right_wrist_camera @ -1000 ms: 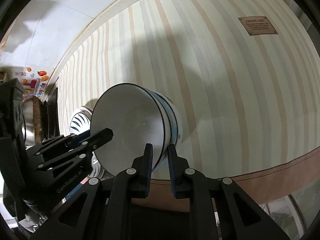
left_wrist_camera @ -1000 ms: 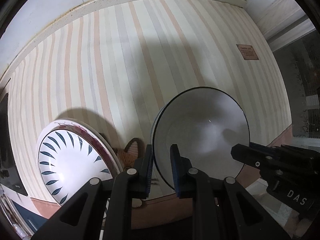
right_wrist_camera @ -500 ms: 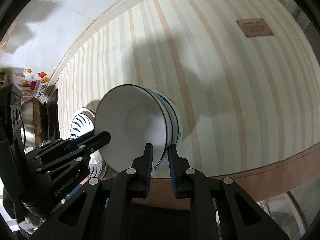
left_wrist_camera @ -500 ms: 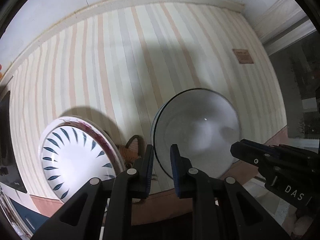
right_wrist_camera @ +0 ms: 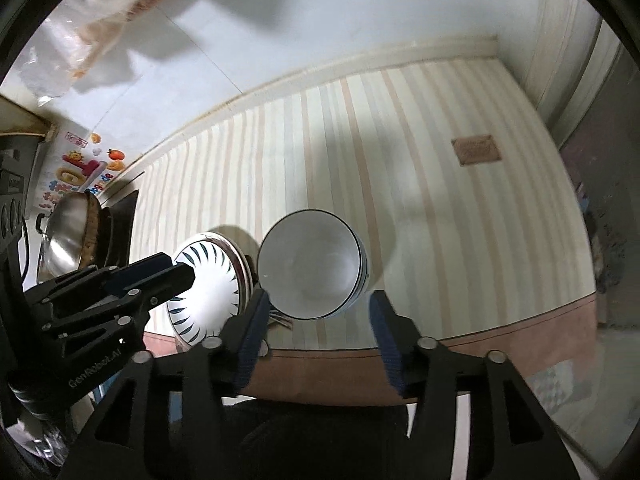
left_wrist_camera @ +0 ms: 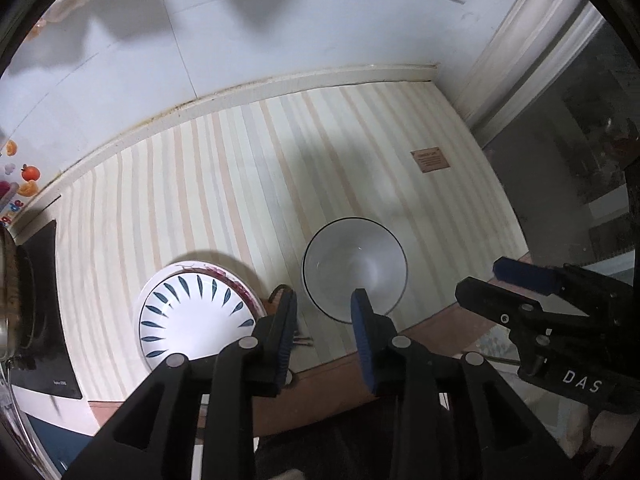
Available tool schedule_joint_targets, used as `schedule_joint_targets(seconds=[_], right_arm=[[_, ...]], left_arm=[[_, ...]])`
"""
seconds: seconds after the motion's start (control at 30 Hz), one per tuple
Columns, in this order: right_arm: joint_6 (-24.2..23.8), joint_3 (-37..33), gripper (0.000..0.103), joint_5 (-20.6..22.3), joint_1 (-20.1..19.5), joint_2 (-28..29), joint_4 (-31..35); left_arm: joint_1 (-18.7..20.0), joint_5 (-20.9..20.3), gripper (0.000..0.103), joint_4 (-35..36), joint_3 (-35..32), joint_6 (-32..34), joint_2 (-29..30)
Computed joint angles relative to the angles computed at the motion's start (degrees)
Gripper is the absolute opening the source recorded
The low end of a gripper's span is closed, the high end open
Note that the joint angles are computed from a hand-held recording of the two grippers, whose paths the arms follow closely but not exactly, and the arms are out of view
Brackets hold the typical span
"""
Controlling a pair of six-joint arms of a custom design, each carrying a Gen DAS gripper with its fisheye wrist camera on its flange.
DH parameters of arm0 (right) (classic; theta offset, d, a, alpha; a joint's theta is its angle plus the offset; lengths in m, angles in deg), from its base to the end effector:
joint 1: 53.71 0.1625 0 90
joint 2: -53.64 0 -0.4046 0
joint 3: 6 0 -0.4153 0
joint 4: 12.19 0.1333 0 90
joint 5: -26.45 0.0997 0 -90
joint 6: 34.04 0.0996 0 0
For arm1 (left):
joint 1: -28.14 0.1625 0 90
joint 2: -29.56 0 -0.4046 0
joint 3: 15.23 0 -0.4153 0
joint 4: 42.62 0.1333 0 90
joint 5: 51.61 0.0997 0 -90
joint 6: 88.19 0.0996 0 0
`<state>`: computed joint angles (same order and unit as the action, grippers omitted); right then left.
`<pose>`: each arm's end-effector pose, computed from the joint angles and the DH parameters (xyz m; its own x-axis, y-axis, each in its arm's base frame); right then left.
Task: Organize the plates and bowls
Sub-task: 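Open both tools and lift them off the nested bowls, then close both tools on the rim of the nested bowl stack, then lift the nested bowls with both tools and carry them over the plate stack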
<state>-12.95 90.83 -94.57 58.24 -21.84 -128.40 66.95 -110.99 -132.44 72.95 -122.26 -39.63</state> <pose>0.2984 -0.5211 0.3264 -0.8909 0.0715 0.4486 -0.0556 0.9630 -0.2638 -0.3541 -0.5210 0.2919 -0.7511 0.3107 -0.5825 0.3805 0.9248 0.0025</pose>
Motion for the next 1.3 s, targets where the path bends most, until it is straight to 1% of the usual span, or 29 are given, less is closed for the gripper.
schedule_joint_targets(seconds=[0.07, 0.1, 0.13, 0.17, 0.2, 0.27, 0.37, 0.5, 0.6, 0.77, 0.83, 0.9, 1.03, 1.07, 1.13, 1.2, 1.27, 1.3], right_arm=[[-0.02, -0.28, 0.066, -1.0, 1.17, -0.55, 1.13], [0.0, -0.48, 0.071, -1.52, 1.82, -0.82, 1.62], [0.0, -0.5, 0.075, -1.9, 2.31, -1.06, 1.93], [-0.15, -0.58, 0.076, -2.26, 2.76, -1.28, 2.18], [-0.1, -0.59, 0.08, -2.68, 3.3, -1.5, 2.24], [0.28, -0.7, 0.084, -3.21, 4.15, -1.94, 2.63], [1.37, -0.84, 0.087, -3.53, 4.85, -2.27, 3.28], [1.83, -0.68, 0.09, -3.76, 4.91, -2.84, 3.49], [2.19, -0.17, 0.091, -3.74, 4.68, -3.14, 3.3], [1.75, 0.81, 0.093, -2.64, 2.35, -3.11, 2.19], [1.55, 1.92, 0.093, -1.89, 1.21, -3.29, 0.99], [0.51, 3.43, 0.094, -0.09, -0.6, -3.6, -1.92], [-1.1, 7.37, 0.095, 8.15, -6.78, -4.31, -8.74], [-1.24, 7.97, 0.095, 10.19, -8.52, -4.08, -9.65], [-1.81, 9.5, 0.095, 14.37, -12.19, -3.46, -11.94], [-2.76, 10.58, 0.095, 18.36, -15.62, -2.27, -13.6], [-3.16, 11.06, 0.095, 20.47, -17.78, -0.96, -14.58], [-3.48, 11.44, 0.095, 22.41, -19.1, -0.4, -15.24]], left_arm=[[-0.46, -0.43, 0.03, 0.12, -0.18, -0.19, -0.52], [-0.76, -0.44, 0.031, 0.36, -0.28, -0.22, -0.78], [-0.98, -0.46, 0.035, 0.4, -0.33, -0.16, -1.01], [-1.25, -0.47, 0.044, 0.36, -0.35, -0.1, -1.24], [-1.47, -0.48, 0.048, 0.36, -0.38, -0.04, -1.46], [-1.84, -0.55, 0.066, 0.4, -0.37, -0.36, -1.95], [-2.0, -0.83, 0.076, 0.46, -0.36, -0.74, -2.42], [-1.92, -1.17, 0.078, 0.13, -0.29, -1.2, -2.81], [-1.52, -1.38, 0.085, -0.34, -0.18, -1.51, -2.64], [0.75, -2.71, 0.087, -1.65, 0.09, -2.07, -1.58], [2.42, -4.04, 0.087, -3.66, 0.49, -1.87, -1.02], [4.4, -4.87, 0.087, -5.6, 0.84, -2.11, -0.09], [8.61, -5.72, 0.087, -8.35, 0.62, -2.0, 3.1], [9.34, -5.8, 0.086, -7.97, 0.12, -2.11, 3.89], [11.54, -7.54, 0.085, -8.47, -1.04, -1.7, 6.19], [12.81, -8.1, 0.085, -8.04, -2.09, -1.88, 8.0], [14.32, -9.48, 0.085, -7.64, -3.5, -1.14, 10.17], [15.11, -10.14, 0.085, -7.32, -4.11, -1.25, 11.23]])
